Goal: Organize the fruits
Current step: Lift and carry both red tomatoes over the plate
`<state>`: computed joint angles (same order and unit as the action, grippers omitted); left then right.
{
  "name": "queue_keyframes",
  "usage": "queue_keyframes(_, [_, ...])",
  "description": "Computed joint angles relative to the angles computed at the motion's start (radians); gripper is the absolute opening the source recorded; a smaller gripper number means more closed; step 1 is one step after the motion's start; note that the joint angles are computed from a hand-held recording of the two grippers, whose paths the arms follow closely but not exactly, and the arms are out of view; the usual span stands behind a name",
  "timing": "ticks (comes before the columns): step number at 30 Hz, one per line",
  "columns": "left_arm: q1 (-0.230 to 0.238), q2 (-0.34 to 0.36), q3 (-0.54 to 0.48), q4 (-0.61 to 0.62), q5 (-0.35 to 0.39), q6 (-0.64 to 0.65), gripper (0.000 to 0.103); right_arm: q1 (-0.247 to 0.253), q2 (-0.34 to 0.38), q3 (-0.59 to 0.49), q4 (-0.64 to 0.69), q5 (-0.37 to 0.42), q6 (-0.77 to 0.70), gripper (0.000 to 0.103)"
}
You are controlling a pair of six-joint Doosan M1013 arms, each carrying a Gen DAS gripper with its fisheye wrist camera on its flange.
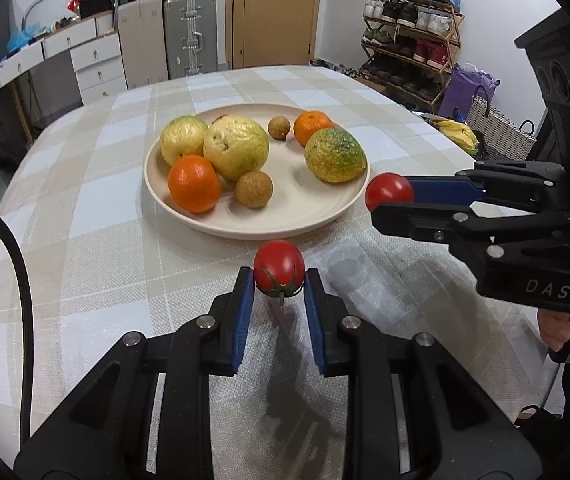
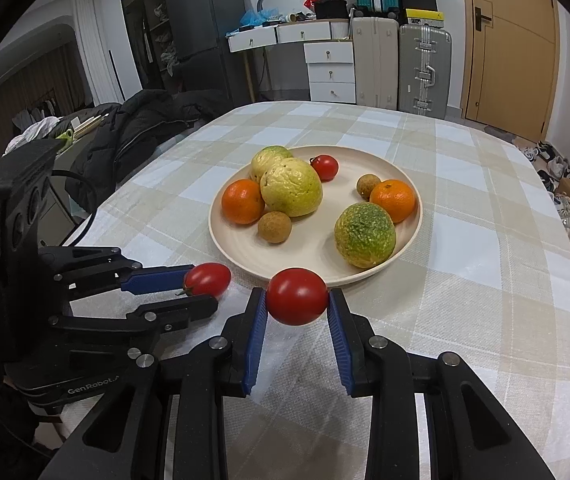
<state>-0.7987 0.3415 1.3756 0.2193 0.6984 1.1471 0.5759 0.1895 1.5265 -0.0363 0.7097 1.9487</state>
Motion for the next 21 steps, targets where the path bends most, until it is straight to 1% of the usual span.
queue_keyframes(5, [-0.005,-0.014,0.010,0.047,-0.028,-0.036,0.023,-0.004,-0.008,0.010,0.009,-0.021,0.001,0.032])
queue_keyframes(21, [-0.015,-0.047,0.036,0.154,-0.068,-0.150,0.023,-0.011,-0.025,0.030,-0.006,-0.076,0.037,0.032])
